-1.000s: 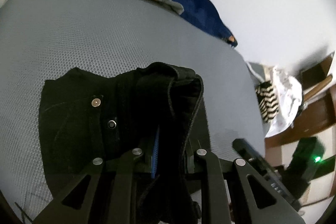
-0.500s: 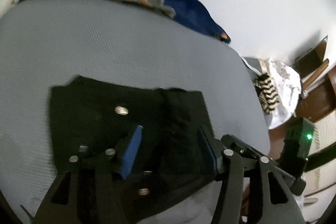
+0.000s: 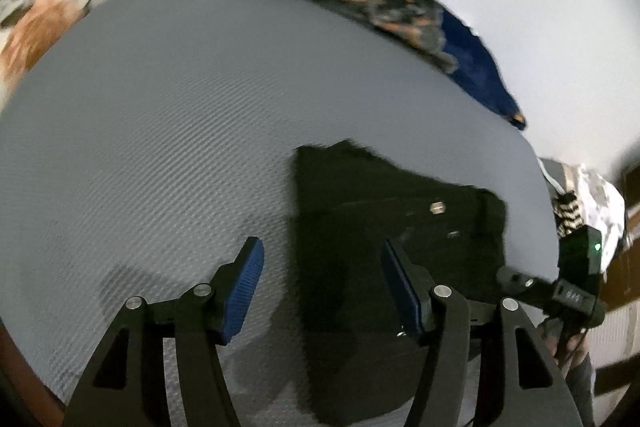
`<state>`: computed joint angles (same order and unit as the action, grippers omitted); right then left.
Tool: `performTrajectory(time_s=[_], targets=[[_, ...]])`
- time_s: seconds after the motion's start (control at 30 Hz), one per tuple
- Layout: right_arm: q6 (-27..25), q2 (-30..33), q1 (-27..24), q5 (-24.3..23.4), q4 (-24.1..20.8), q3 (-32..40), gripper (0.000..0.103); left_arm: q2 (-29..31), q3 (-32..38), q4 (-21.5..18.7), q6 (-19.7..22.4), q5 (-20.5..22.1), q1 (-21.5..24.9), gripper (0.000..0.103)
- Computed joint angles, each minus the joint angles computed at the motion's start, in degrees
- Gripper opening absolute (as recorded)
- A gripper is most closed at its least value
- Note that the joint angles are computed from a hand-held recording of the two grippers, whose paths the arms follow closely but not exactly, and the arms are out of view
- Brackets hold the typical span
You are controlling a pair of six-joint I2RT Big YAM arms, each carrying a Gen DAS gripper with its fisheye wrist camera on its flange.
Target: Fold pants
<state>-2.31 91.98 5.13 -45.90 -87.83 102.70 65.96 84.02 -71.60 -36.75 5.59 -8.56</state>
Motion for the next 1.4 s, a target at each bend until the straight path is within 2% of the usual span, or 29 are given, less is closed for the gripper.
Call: performTrajectory(time_s=[0.13,0.2,0.3,0.37,0.43,0.53,0.6,0.77,0.93,1.1,1.17,1.2,1.3,1.4], targets=[[1.54,2.52,0.48,-3.72,1.17,1.95,0.063,-1.32,-2.91,-0.84,-1.73,0.66,0.7,0.062],[3.12,4.03,0.98,-5.35,1.66,3.44,0.06,-1.6,-3.5,-1.11,-2.12,0.7,0.6,0.062],[3.16,5.53,1.87,-6.77,1.24,4.95,0.05,-1.66,-3.78,-1.13,-2.25,1.25,0.61,0.062],[3.95,5.99,2.33,-7.48,1.38,5.2,0.035,-1.49,-3.64,-1.07,-2.13,1.16,0.4,0.062],[4.71,5.45,2.61,-7.22,2.25,4.96,0.024,-1.21,-3.32,-1.03,-1.92,1.21,0.19,0.062],[5.8,3.12,2.3,-7.66,4.48,3.72,0.014,-0.72,-2.65,-1.07,-1.79,1.02,-0.18,0.062],[7.58,1.53,1.85,-8.97,6.05,3.3,0.013,-0.17,-2.03,-1.04,-1.88,1.09,-0.41,0.062],[11.08,-1.85,0.09,-8.33,9.73,3.27,0.013,1.51,0.18,-1.11,-1.54,0.68,-1.74,0.062],[13.02,-2.1,-2.72,-5.06,10.53,3.05,0.013,3.65,2.95,-0.64,-0.06,-0.11,-3.44,0.062],[15.24,-2.18,-4.34,3.65,13.61,-1.53,0.01,5.7,4.78,-0.45,1.82,-1.48,-4.75,0.062],[16.53,-2.37,-4.91,2.38,14.9,-3.07,0.009,6.44,4.96,-0.6,2.03,-1.67,-5.07,0.062],[16.35,-2.49,-4.63,3.22,15.0,-3.05,0.009,6.8,4.97,-0.72,2.13,-1.83,-5.16,0.062],[12.89,-2.23,-3.03,8.35,13.23,-1.14,0.011,8.36,4.73,-1.31,3.08,-2.6,-5.66,0.062],[11.94,-1.76,-1.83,11.66,11.71,0.56,0.021,10.04,4.3,-2.03,4.25,-4.91,-6.71,0.062]])
